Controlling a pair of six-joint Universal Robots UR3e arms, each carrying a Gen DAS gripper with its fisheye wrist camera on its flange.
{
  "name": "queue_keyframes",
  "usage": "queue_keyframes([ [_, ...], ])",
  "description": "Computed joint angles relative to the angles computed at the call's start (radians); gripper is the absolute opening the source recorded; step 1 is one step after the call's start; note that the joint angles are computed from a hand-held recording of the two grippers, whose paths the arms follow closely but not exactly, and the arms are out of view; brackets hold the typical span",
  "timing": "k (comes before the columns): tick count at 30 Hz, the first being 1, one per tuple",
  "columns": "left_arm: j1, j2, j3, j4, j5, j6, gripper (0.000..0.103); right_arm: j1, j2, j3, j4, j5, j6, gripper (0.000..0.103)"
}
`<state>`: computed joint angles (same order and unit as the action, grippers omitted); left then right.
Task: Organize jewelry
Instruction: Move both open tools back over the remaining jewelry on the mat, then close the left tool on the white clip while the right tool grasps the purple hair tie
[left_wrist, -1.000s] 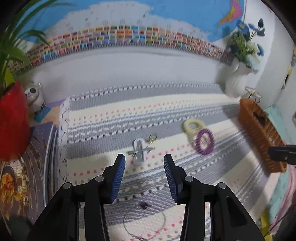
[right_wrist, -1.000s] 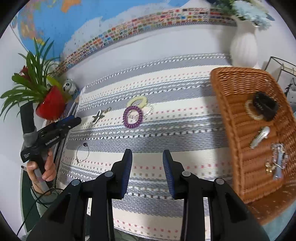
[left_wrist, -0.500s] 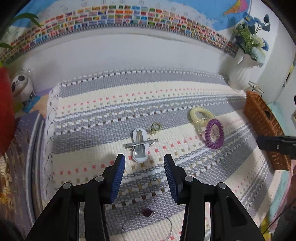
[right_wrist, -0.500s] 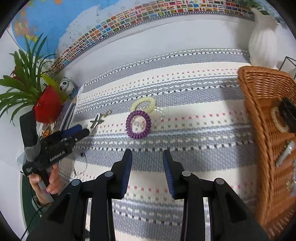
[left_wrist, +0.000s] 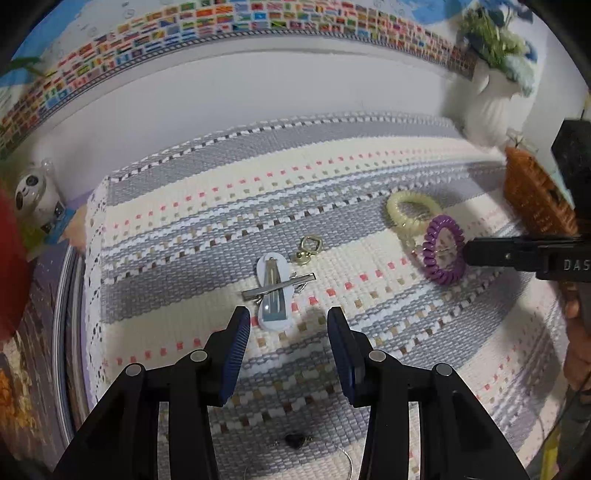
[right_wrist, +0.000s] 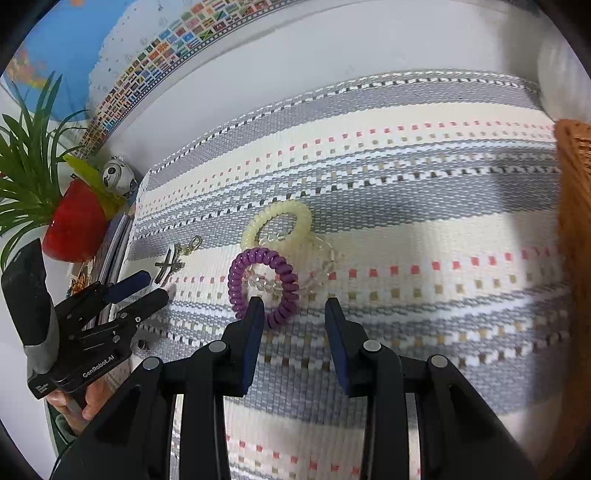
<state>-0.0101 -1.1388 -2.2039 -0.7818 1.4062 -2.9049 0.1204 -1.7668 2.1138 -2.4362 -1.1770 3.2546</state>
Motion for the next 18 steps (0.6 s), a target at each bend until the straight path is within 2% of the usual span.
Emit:
queue_keyframes([
  [2, -0.056, -0.065, 0.020, 0.052, 0.058, -0.027, 0.045, 0.015, 0.014, -0.005, -0.023, -0.014, 0.001, 0.037],
  [4, -0.068, -0.098, 0.031, 0.086, 0.063, -0.040, 0.045, 0.019, 0.016, -0.003, -0.035, -0.013, -0.007, 0.037],
  [9, -0.044, -0.113, 0.024, 0.119, 0.024, -0.032, 0.045, 0.026, 0.042, 0.006, -0.089, -0.014, -0.023, 0.037],
  [14, -0.004, -0.095, 0.004, 0.119, -0.022, -0.020, 0.046, 0.037, 0.065, 0.012, -0.141, -0.006, -0.022, 0.045],
  [16, -0.015, -0.096, 0.001, 0.132, -0.003, -0.020, 0.052, 0.029, 0.064, 0.020, -0.150, 0.010, -0.028, 0.046],
  [18, -0.076, -0.129, 0.006, 0.189, 0.085, -0.047, 0.057, 0.026, 0.064, 0.025, -0.157, 0.012, -0.030, 0.046],
])
